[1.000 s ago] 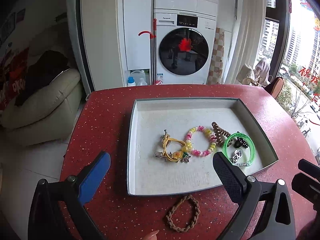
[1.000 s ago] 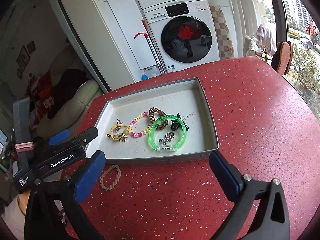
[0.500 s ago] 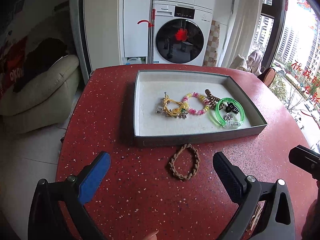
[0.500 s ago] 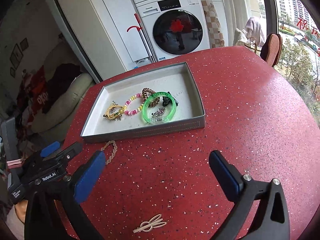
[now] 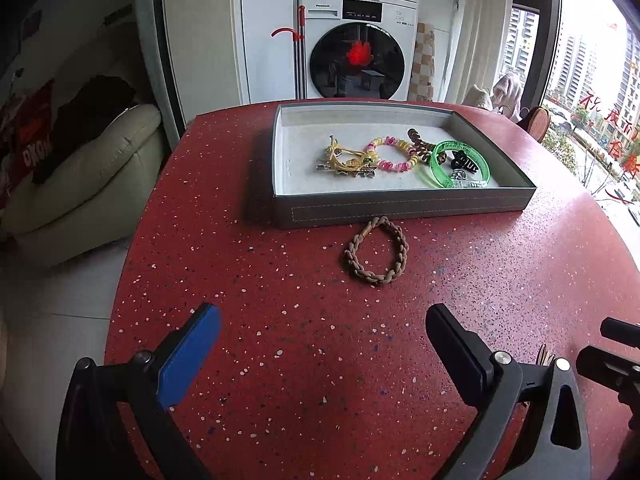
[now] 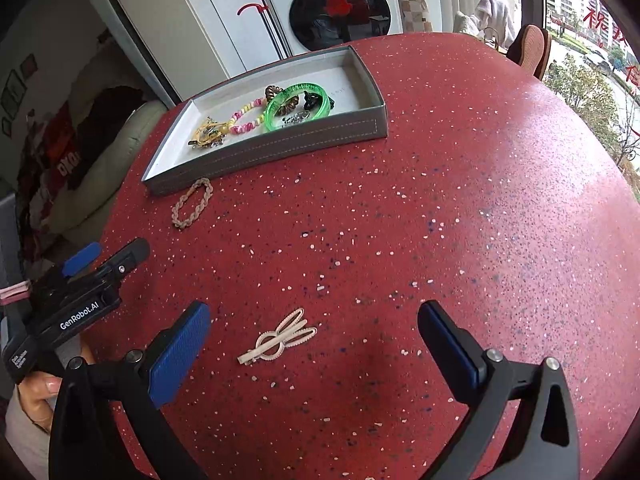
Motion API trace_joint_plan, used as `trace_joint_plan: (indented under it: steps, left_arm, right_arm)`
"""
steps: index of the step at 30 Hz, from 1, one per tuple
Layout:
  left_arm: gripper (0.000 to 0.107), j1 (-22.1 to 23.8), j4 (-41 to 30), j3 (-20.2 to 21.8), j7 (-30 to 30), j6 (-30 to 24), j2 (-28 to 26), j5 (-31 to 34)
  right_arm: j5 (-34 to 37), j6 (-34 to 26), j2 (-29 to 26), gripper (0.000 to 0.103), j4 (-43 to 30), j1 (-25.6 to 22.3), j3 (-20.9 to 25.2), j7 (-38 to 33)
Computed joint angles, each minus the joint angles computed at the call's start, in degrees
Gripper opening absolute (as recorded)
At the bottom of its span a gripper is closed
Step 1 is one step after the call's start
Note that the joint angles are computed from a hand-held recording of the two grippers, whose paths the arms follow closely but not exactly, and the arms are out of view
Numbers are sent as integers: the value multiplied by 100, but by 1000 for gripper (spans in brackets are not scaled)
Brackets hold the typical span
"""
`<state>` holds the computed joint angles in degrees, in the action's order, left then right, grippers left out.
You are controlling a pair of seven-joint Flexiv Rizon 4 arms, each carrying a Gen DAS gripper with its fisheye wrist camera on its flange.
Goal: Organize jewelry
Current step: 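Withdraw both open grippers from the tray toward the braided bracelet and white hair tie, then grasp the brown braided bracelet with the left gripper while the right grasps the white hair tie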
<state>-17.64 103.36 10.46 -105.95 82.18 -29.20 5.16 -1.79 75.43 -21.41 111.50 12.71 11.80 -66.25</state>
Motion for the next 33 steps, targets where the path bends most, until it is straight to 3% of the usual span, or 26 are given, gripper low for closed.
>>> trace_joint_plan:
  steps: [3,11,14,17,22,33]
  left_arm:
    - [103,217,78,-280,227,-59,16,-152]
    - [103,202,-181,-288,410,-207,-140,-212]
    - [103,272,-364,-356,552,-256,-246,-246]
    - [103,374,-534,-469,731,-299,-375,-344]
    - [103,479,-789,-617,1008,-437,-566,-523]
    - [98,339,-1314,-607,1205,-907,-896,-602]
  right_arm:
    - [-132,46,84,103,206,122,-115,171]
    - [-714,142,205,103,545,450,-367,653]
    - [-1199,220,235,101,673,733,-674,1135]
    - [-1595,225,230,95,716,910,-873,1672]
    - [-2190,113,174,75,726,1102,-1081,2525]
    - [-4147,-100,117,61,805,1331,-1502,3824]
